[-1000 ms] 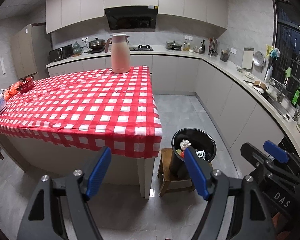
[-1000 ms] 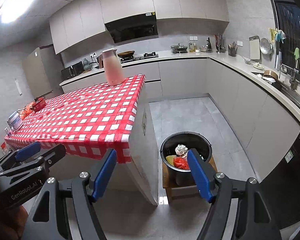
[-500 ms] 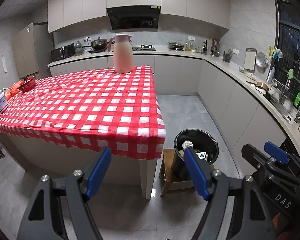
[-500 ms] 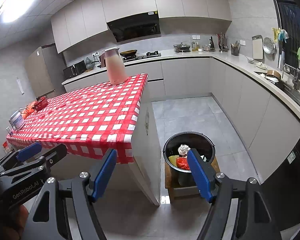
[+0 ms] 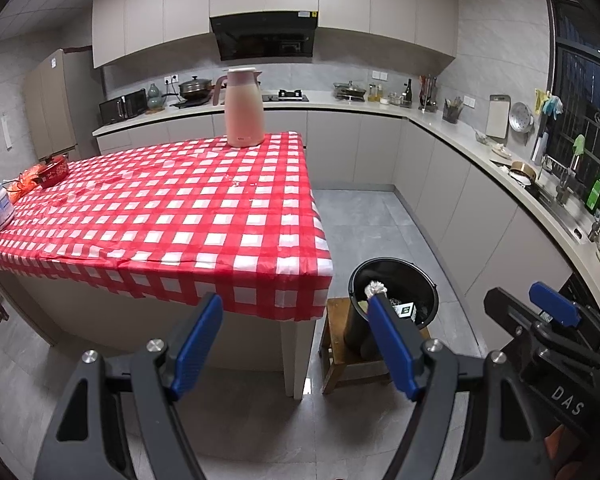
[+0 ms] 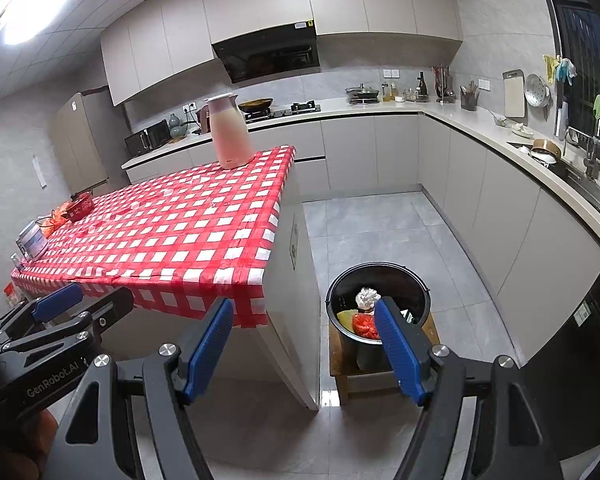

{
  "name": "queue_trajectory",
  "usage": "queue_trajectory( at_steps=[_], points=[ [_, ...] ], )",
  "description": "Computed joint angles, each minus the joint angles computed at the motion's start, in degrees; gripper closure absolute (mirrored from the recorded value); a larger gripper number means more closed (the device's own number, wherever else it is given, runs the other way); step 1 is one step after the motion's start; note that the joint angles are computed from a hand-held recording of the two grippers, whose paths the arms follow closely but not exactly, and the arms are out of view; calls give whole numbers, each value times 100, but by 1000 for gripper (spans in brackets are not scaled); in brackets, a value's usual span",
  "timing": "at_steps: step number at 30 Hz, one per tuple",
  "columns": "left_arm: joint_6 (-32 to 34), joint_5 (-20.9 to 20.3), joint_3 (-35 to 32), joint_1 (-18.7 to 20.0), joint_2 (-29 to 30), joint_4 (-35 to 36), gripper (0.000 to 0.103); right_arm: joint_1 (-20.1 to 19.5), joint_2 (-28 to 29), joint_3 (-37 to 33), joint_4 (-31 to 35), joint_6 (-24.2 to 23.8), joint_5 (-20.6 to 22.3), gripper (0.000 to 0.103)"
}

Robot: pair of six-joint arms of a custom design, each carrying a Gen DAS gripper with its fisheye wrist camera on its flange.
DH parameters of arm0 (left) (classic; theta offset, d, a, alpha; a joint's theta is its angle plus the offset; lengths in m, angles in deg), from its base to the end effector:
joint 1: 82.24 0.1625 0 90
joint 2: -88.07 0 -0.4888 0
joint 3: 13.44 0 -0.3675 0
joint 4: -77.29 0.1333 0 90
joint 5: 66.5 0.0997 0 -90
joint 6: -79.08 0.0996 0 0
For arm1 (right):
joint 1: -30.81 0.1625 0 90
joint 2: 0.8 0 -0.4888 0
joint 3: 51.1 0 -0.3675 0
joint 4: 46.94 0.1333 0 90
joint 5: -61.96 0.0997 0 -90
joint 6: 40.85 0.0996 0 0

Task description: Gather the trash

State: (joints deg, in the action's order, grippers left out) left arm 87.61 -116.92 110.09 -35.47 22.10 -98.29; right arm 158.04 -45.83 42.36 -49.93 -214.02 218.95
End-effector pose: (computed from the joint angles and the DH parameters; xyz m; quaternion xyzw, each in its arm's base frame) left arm -0.2130 -0.5138 0.2779 0.3247 0.8572 -0.3154 0.2456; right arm 0.3632 -0.4092 0.1357 0.0004 -0.7995 0.4846 0.3548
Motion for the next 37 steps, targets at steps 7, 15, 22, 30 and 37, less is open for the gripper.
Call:
queue_trajectory(
  at_steps=[7,15,22,30,37],
  points=[
    [51,-65,-40,39,-16,86,27,14,20,-21,73,103,12,28],
    [26,-110,-65,63,-23,171,26,17,37,-32,109,132,29,28],
    [-2,-115,-82,71,-20,226,26,15,53,-39,155,190,26,28],
    [-61,-335,-158,179,-11,371,24,14,83,-65,176,204,38,28],
    [214,-526,-74,160,-10,-49,22,-12,86,-66,187,241,21,28]
  ],
)
